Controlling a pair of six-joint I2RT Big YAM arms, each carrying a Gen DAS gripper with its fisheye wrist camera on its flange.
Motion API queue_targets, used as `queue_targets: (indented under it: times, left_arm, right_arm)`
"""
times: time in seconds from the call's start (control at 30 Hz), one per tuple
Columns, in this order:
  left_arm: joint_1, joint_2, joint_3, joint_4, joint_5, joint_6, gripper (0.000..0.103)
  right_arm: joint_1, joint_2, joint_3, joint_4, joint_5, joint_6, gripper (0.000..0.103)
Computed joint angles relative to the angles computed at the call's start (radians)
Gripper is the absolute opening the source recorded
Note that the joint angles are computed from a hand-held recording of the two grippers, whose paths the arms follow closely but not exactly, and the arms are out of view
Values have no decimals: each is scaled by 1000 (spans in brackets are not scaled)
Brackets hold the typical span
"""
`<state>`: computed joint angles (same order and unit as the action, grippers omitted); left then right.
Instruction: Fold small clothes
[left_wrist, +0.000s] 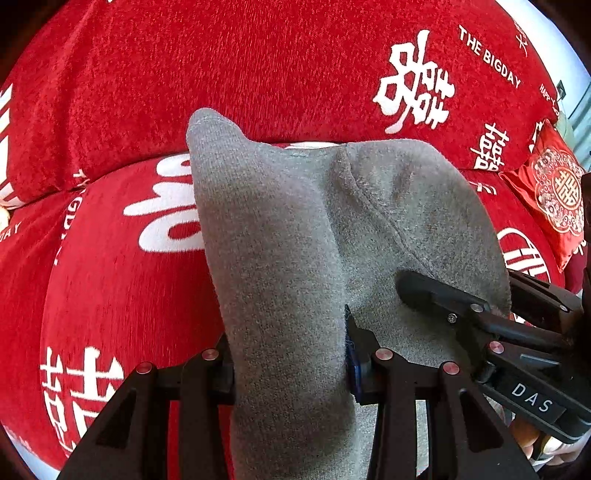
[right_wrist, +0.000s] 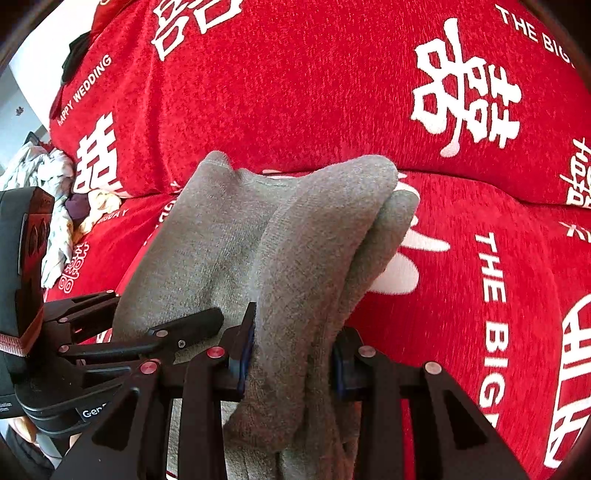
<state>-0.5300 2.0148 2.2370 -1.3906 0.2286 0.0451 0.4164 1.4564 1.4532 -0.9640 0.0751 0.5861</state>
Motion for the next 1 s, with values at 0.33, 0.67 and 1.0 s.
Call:
queue_targets:
  times: [0.33, 0.67, 1.0]
  left_arm:
    - [7, -102, -157, 49, -2, 3, 43]
    - [9, -214, -329, 134, -20, 1, 43]
    - [15, -292, -447, 181, -21, 1, 43]
  right_arm:
    - [48, -48, -61, 25, 3, 41, 35]
    - [104, -93, -114, 51, 31, 75, 35]
    - [154, -123, -153, 62, 56, 104, 35]
